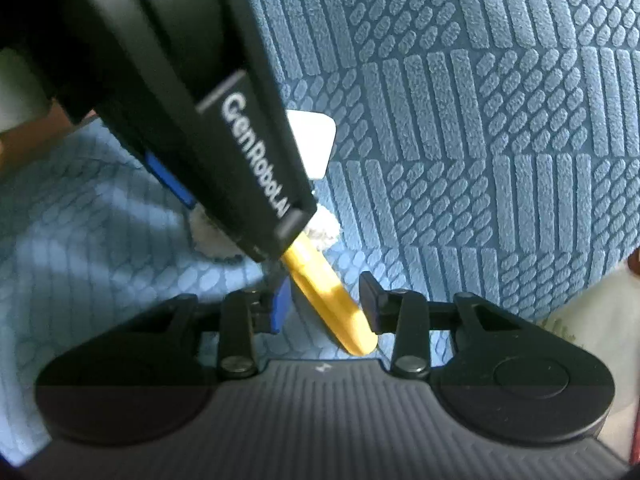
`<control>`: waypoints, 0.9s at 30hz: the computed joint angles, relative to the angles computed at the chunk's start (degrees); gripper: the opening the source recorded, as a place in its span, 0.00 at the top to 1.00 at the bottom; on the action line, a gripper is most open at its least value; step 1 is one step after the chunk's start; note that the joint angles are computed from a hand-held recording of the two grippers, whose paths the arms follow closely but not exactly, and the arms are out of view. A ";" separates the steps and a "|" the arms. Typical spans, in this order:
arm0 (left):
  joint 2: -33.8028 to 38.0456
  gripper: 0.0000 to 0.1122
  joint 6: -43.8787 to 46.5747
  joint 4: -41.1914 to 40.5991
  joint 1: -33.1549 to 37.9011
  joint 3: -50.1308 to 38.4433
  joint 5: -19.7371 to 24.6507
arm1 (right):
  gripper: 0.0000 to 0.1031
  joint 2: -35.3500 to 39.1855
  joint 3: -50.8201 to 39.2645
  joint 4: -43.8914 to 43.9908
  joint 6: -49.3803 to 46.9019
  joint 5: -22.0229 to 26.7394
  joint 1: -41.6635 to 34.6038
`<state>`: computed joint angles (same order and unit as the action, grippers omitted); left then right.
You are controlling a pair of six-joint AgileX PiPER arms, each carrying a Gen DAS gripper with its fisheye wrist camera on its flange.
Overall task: Organize rigid objects
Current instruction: 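Grasp the yellow screwdriver handle with the right tool while the left tool reaches the white cloth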
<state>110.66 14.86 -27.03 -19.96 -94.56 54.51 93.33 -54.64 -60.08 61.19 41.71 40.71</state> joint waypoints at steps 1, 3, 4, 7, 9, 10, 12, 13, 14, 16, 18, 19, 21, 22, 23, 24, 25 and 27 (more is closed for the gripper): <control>0.05 0.57 0.00 0.40 -0.19 0.08 -0.18 | 0.64 1.14 -0.37 -0.60 0.43 -1.17 -0.43; -0.21 0.61 -0.14 0.76 -0.16 0.83 -0.50 | 0.65 2.76 -1.44 -0.86 -0.35 -2.22 -1.07; -0.14 0.61 -0.07 0.15 0.12 1.06 -0.50 | 0.65 3.06 -1.79 -0.47 -1.18 -2.32 -1.16; -0.38 0.63 1.23 -1.15 1.05 1.52 -0.19 | 0.68 4.50 -5.46 2.50 -6.54 -1.34 -1.16; -0.84 0.64 1.62 -1.07 1.11 2.09 -0.64 | 0.70 3.59 -6.36 3.37 -10.44 1.24 0.36; -1.03 0.64 1.84 -1.35 1.45 2.26 -0.51 | 0.70 3.26 -6.23 3.37 -11.04 1.26 0.70; -1.41 0.64 2.39 -1.66 1.78 2.79 -0.52 | 0.73 3.14 -6.88 5.78 -12.36 1.11 1.20; -1.78 0.65 2.53 -1.65 1.85 3.33 -0.77 | 0.73 3.14 -7.22 6.99 -12.99 0.91 1.17; -2.20 0.65 2.96 -1.89 2.19 3.84 -0.77 | 0.73 2.75 -7.52 7.87 -13.36 1.73 1.82; -3.76 0.65 4.83 -2.84 3.49 5.68 -0.60 | 0.75 2.20 -8.06 9.38 -14.34 2.79 2.57; -5.04 0.65 5.43 -3.05 3.97 7.17 -0.56 | 0.77 0.88 -9.07 13.20 -16.49 4.12 2.93; -5.62 0.65 5.64 -3.28 4.23 7.86 -0.50 | 0.78 0.26 -9.44 15.45 -17.84 4.11 2.45; -6.87 0.65 6.10 -3.63 4.64 9.30 -0.60 | 0.79 -1.11 -10.50 19.42 -19.37 3.99 1.34; -7.44 0.65 6.38 -3.73 4.81 9.86 -0.61 | 0.80 -1.80 -10.76 20.83 -19.66 3.73 0.87; -7.77 0.65 6.36 -3.68 4.92 9.94 -0.39 | 0.80 -2.66 -10.89 22.20 -19.27 3.82 0.97; -8.41 0.65 6.65 -3.90 5.17 10.57 -0.17 | 0.80 -3.46 -10.87 23.29 -18.75 3.99 1.10; -9.17 0.65 7.14 -4.12 5.47 11.37 0.24 | 0.80 -4.06 -11.00 24.46 -18.24 4.34 1.33; -10.80 0.66 8.35 -4.61 6.00 13.42 0.37 | 0.80 -4.98 -11.28 26.02 -16.64 5.71 2.15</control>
<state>99.86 23.21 -31.64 -13.96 -81.13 54.88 88.35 -65.92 -34.07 44.55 47.43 42.86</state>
